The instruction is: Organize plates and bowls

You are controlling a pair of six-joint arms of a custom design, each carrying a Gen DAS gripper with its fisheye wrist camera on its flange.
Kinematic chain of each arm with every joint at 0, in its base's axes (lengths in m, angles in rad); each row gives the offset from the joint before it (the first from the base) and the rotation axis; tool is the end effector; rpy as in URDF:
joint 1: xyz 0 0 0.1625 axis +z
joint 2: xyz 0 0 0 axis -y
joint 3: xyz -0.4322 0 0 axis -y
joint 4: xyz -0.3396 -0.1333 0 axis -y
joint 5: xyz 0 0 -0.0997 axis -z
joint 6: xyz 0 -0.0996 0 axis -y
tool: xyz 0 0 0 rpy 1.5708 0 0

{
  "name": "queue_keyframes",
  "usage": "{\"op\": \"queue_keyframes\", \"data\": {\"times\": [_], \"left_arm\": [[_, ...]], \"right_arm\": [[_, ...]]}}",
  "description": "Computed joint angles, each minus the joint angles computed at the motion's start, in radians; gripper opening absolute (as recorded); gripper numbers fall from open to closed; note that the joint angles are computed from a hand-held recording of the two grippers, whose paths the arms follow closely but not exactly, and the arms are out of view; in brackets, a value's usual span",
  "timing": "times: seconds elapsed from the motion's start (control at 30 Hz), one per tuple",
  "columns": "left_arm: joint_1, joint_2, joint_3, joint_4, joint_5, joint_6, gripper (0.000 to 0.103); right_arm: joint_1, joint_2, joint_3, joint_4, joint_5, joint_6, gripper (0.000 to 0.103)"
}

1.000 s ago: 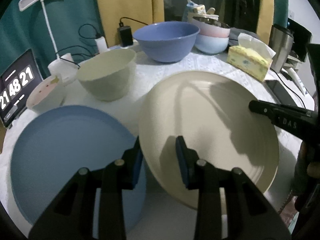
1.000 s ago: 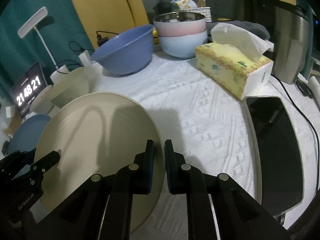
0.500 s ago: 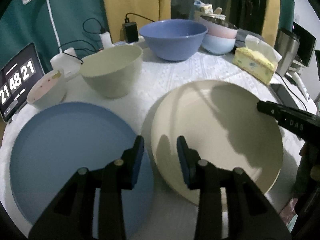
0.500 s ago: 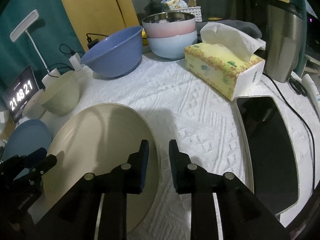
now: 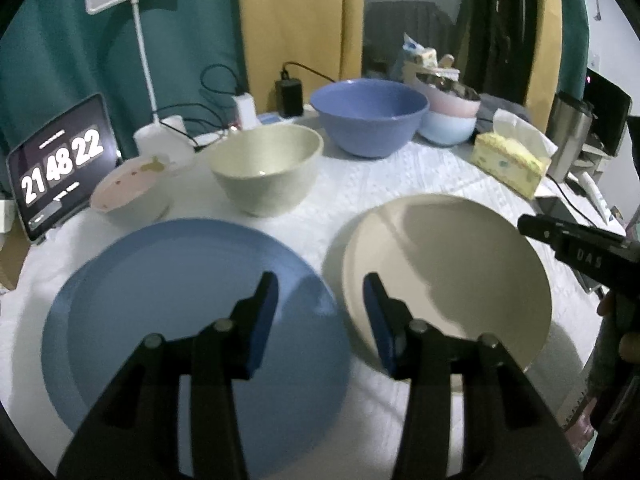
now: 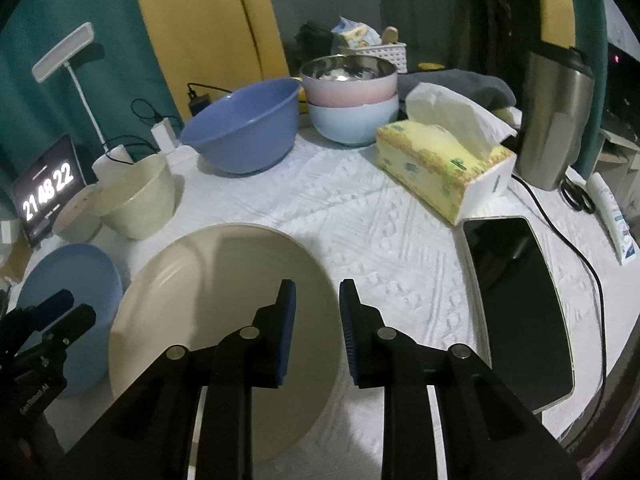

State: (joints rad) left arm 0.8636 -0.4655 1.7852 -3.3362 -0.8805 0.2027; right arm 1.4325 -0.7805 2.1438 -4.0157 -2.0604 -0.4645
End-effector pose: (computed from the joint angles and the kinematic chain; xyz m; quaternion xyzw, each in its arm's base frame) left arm -0.2362 -0.5791 0.0012 0.3361 0.8573 -0.2838 0.2676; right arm 0.0165 -0.5086 0.1810 0.0119 -0.8410 0.4153 0.3467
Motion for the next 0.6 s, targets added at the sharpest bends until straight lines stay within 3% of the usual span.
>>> {"op": "queue_keyframes", "data": {"times": [0.6], "left_arm": [[0.037,-0.093,0.108,-0.181,0.032,0.049,0.046]], "right_arm": [[0.111,0.084,-0.054,0.031,-0.047,0.0,0.025]]}}
